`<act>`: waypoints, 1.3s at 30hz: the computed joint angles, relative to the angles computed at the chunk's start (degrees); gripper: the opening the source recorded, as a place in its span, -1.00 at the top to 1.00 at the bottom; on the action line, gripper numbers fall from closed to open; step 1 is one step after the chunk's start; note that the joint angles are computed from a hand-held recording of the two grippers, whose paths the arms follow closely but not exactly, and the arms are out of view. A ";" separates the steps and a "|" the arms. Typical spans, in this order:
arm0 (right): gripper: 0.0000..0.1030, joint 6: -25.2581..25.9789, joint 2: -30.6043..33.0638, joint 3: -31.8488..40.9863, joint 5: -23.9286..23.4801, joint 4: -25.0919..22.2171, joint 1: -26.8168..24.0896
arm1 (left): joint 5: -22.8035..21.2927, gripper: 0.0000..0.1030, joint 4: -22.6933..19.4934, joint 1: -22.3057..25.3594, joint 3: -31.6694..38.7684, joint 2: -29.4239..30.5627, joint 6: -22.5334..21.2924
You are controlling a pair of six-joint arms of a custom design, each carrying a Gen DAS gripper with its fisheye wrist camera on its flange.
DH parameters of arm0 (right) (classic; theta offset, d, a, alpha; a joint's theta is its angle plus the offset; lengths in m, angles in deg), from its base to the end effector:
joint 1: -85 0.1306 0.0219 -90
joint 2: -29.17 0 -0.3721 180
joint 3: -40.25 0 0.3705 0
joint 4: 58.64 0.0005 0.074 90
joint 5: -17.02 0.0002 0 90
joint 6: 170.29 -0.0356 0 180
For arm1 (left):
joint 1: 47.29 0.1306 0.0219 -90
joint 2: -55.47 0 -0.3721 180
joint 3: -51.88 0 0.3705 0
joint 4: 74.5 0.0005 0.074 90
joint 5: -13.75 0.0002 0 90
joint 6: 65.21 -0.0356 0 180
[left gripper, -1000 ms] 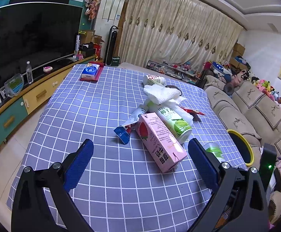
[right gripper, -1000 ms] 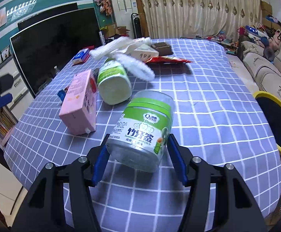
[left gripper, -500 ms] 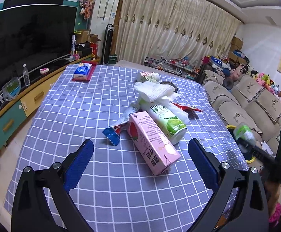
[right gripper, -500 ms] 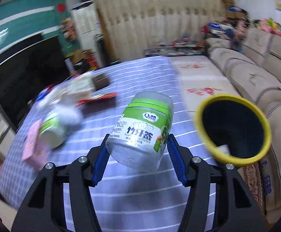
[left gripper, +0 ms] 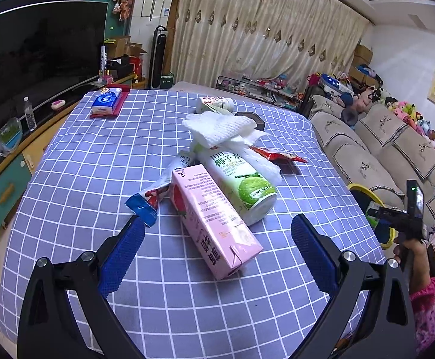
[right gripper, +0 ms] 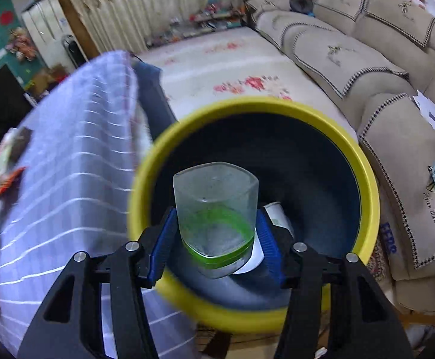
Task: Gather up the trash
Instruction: 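Carry the green-lidded jar into the bin and open the right gripper, then grasp the pink juice carton with the left gripper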
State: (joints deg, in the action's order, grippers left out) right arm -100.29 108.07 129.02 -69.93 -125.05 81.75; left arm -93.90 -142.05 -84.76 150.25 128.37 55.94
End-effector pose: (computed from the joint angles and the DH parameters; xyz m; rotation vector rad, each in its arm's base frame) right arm 0.3748 -0.0237 0.4677 0.5351 2.4995 0.0446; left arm 0.2658 -0.1907 0.5731 -0.0313 2.2785 -0.2779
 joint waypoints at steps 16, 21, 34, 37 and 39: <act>-0.11 0.93 5.75 1.38 4.14 -3.62 0.55 | 3.11 -0.88 -0.04 -0.28 -0.14 3.31 0.25; -0.15 1.18 4.27 1.13 4.50 -3.34 0.92 | 3.43 -0.88 0.13 -0.90 -0.08 4.26 0.06; -0.30 1.01 -2.35 0.08 4.40 -0.78 3.94 | -0.15 -0.87 -1.62 -1.28 0.99 8.05 3.21; -0.30 1.24 -2.90 0.43 4.08 -0.50 4.12 | -0.13 -0.83 -2.10 -1.00 0.89 8.68 3.24; -0.30 1.27 -3.06 0.64 3.69 -0.30 4.23 | 0.29 -0.65 -1.72 -0.69 0.47 8.76 3.38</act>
